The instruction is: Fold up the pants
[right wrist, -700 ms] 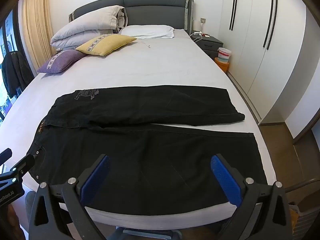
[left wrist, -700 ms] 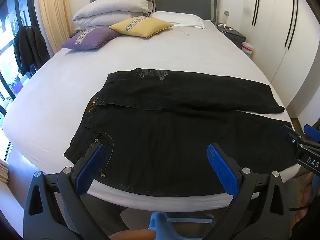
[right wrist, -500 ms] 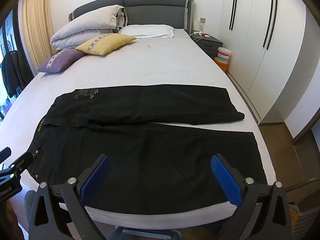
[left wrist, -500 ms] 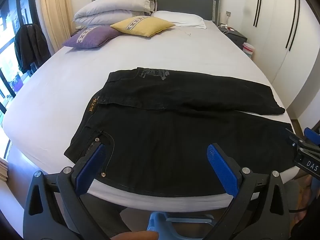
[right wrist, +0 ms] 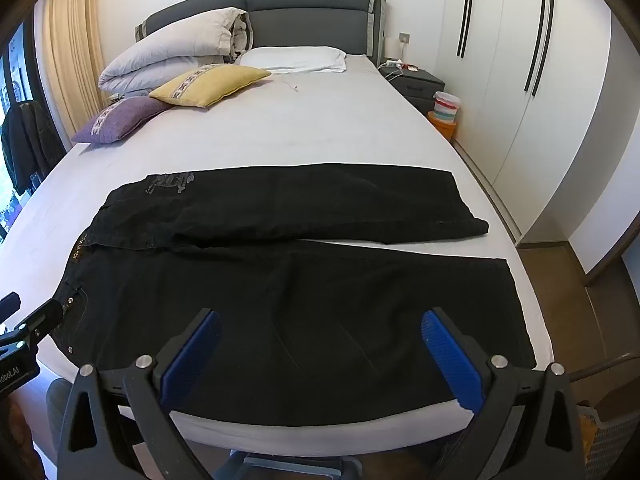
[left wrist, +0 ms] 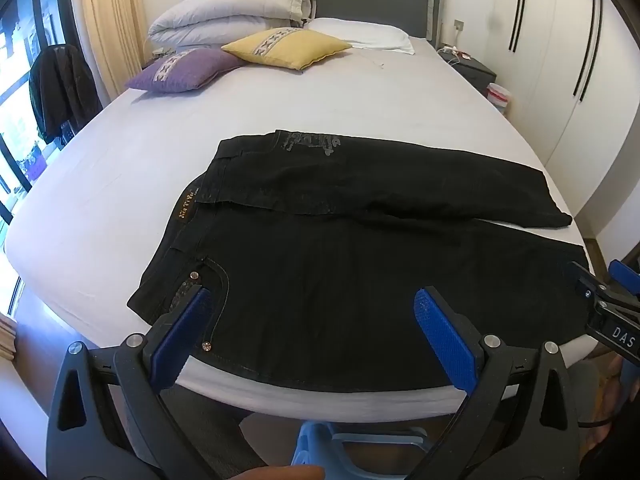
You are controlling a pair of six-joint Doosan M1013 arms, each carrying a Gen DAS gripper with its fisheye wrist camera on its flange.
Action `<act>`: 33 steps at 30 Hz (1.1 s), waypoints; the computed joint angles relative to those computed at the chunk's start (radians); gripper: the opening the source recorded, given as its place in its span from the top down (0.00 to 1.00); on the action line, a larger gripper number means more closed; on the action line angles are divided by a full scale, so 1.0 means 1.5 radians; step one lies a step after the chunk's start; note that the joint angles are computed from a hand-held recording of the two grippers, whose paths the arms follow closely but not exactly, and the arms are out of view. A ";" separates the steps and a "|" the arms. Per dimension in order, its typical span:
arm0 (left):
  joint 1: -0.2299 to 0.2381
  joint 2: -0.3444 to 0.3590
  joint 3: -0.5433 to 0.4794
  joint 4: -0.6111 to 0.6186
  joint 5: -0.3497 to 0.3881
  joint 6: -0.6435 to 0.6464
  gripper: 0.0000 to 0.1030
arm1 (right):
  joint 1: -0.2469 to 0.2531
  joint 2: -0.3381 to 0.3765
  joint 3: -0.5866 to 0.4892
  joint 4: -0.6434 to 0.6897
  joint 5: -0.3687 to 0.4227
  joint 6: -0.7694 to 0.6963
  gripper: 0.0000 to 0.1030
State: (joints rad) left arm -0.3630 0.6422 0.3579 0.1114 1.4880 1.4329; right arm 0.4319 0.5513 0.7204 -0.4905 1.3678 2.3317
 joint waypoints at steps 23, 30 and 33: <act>-0.002 -0.007 0.017 0.001 -0.004 -0.001 0.00 | 0.000 -0.005 0.010 0.004 -0.003 0.004 0.00; -0.001 -0.008 0.020 0.000 -0.004 -0.001 0.00 | 0.000 -0.009 0.017 0.004 -0.006 0.007 0.00; -0.001 -0.007 0.019 0.000 -0.001 0.000 0.00 | 0.000 -0.009 0.019 0.004 -0.006 0.009 0.00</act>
